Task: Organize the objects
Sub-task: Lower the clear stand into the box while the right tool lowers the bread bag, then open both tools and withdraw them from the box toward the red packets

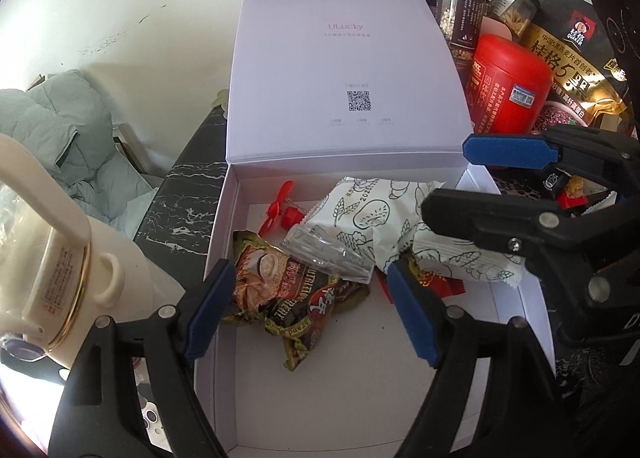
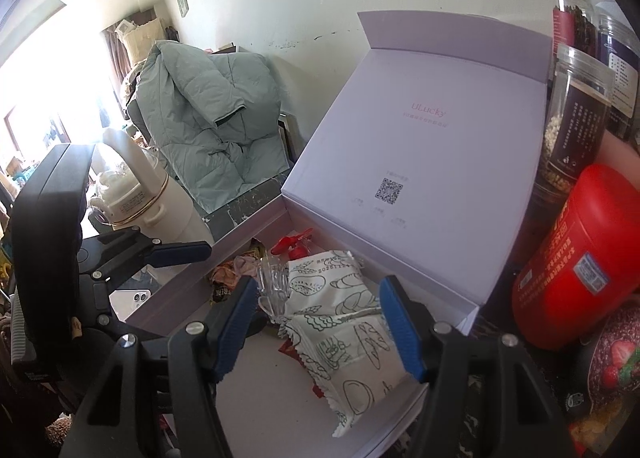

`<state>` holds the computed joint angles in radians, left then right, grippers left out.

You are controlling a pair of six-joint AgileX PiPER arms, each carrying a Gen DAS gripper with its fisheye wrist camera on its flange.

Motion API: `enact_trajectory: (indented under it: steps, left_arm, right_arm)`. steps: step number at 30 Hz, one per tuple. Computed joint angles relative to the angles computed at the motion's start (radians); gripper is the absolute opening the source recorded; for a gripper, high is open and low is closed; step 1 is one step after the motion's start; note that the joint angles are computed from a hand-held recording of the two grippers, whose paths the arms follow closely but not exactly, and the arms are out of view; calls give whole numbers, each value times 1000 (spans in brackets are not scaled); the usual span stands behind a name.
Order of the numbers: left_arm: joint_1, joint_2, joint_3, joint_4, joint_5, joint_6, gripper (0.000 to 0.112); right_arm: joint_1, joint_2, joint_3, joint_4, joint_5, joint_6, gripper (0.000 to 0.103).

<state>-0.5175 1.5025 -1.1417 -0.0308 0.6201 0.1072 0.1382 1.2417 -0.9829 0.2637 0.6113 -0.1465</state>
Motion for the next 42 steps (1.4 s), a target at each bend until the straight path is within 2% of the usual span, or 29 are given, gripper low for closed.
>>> enact_trajectory:
  steps: [9,16,21,24,30,35,42]
  left_arm:
    - [-4,-74,21,9,20,-17,78]
    - [-1,-149,39,-3,37,-25,82]
    - [18,-225,65,-42,67,2,83]
    - [28,-280,86,-50,80,1,87]
    - [-6,-391,137,66,92,-111,90]
    - [10,-468,162,71,127,-112,91]
    - [42,-571,205,99,157,-155,98]
  right_arm:
    - [42,-77,-7,-115,25,137,65]
    - [103,-163,-6,-215,45,266,71]
    - [201,-226,-3,-367,78,427,71]
    - [279,-258,-7,-471,104,530,73]
    - [425,-294,-9,-626,151,699,74]
    - [529,-308,-12,-706,191,806,74]
    - [691,-309,-9,-836,275,967,74]
